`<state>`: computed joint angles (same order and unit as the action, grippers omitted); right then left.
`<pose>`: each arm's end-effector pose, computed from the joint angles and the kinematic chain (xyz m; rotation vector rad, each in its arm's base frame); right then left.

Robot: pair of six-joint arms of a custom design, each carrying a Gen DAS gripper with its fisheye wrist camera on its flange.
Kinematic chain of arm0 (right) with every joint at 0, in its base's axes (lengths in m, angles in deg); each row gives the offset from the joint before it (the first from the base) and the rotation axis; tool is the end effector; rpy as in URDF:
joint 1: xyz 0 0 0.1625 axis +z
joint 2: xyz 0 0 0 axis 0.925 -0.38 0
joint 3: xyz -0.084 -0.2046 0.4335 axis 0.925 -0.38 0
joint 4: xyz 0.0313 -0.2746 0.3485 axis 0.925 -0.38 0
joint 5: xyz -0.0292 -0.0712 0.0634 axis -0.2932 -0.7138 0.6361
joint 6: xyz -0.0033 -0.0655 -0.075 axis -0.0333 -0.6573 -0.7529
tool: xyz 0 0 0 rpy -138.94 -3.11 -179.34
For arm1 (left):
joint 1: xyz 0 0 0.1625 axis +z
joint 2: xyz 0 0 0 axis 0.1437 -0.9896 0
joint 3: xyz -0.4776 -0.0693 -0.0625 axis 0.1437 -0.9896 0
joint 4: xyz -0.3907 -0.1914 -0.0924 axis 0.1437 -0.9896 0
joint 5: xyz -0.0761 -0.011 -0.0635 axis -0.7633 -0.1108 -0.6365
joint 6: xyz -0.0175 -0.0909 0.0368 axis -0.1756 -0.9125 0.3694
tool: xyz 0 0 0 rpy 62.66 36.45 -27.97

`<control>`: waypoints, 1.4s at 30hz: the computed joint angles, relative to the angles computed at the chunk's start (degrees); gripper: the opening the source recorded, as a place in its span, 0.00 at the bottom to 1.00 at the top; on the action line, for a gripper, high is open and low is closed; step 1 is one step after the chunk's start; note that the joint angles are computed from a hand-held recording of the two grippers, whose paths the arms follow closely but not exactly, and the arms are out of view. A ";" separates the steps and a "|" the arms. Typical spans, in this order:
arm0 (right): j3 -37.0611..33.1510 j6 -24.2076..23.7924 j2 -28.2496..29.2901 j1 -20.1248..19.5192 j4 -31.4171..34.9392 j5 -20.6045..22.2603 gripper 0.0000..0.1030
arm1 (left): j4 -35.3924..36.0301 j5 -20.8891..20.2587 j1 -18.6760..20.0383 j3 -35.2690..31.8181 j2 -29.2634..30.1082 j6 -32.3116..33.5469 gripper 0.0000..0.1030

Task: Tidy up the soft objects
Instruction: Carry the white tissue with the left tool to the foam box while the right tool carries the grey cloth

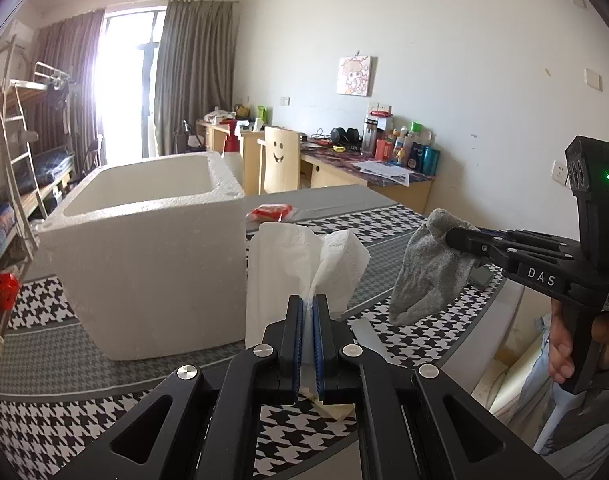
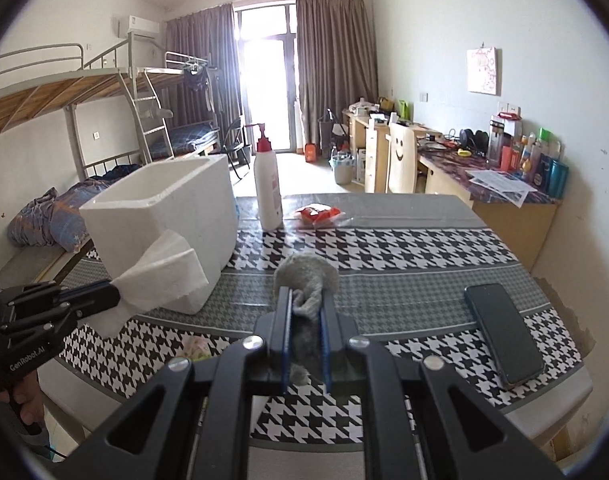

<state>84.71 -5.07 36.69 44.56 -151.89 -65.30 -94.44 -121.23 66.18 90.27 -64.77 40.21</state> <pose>0.3145 -0.6262 0.0628 0.1507 -1.9839 1.2961 -0.0724 -0.7397 0.2730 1.5510 2.5074 -0.7627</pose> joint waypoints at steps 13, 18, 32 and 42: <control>0.45 -1.44 -0.37 0.05 -3.14 1.46 0.14 | -0.96 -0.62 -1.37 0.41 0.52 1.02 0.05; 0.52 -1.25 -0.39 -0.08 -4.03 1.49 0.14 | -1.39 -1.19 -1.54 0.16 0.72 1.17 0.05; -0.22 -2.23 -0.33 0.46 -6.65 1.92 0.14 | -1.74 -3.20 -2.08 -0.15 0.59 3.03 0.05; -0.65 -3.03 -0.57 0.30 -7.17 3.18 0.14 | -2.64 -3.98 -2.59 -0.47 0.70 2.96 0.05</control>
